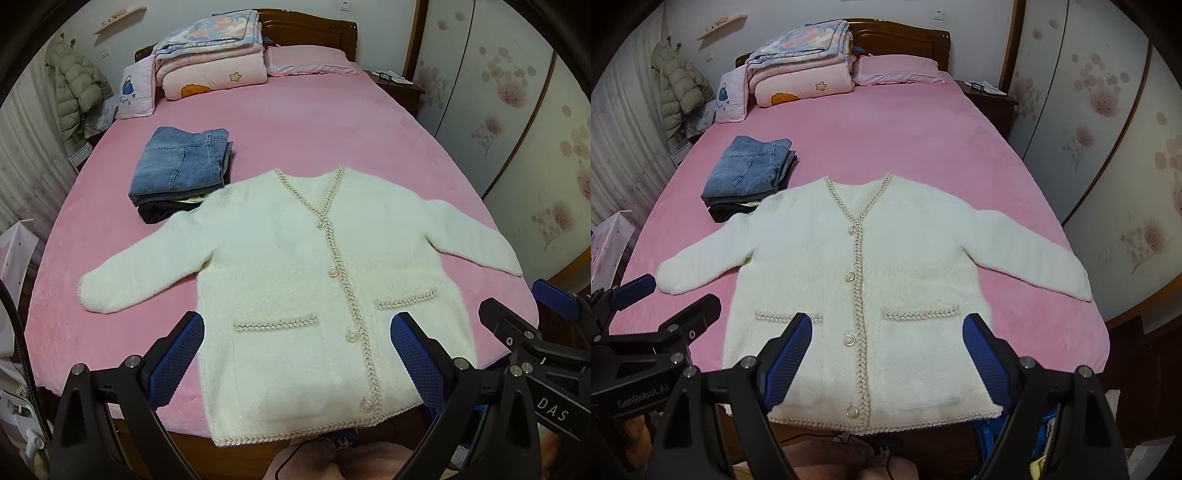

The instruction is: Fold large clothes

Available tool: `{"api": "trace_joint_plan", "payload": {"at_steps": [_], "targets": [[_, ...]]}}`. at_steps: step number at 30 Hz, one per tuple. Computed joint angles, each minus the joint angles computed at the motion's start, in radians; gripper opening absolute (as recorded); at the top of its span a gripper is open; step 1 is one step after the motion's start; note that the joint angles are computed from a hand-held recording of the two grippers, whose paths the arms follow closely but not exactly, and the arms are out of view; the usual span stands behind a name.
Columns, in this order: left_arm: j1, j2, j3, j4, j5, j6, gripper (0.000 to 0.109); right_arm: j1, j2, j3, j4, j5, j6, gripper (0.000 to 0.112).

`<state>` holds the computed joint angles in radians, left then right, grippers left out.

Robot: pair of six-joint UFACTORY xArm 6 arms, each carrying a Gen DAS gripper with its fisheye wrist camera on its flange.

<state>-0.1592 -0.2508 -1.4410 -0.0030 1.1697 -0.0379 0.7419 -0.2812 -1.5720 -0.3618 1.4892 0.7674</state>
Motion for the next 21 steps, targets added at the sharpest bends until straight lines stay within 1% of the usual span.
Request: {"api": "trace_joint_plan", "payload": {"at_steps": [15,21], "targets": [[0.006,-0.006,0.003,0.005,0.005,0.001,0.101,0.008,0.005,-0.01,-0.002,-0.008,-0.001,0.084],[0.008,0.004,-0.012,0.002,0.021,-0.001,0.101,0.002,0.01,-0.016,0.012,-0.008,-0.008,0.084]]}}
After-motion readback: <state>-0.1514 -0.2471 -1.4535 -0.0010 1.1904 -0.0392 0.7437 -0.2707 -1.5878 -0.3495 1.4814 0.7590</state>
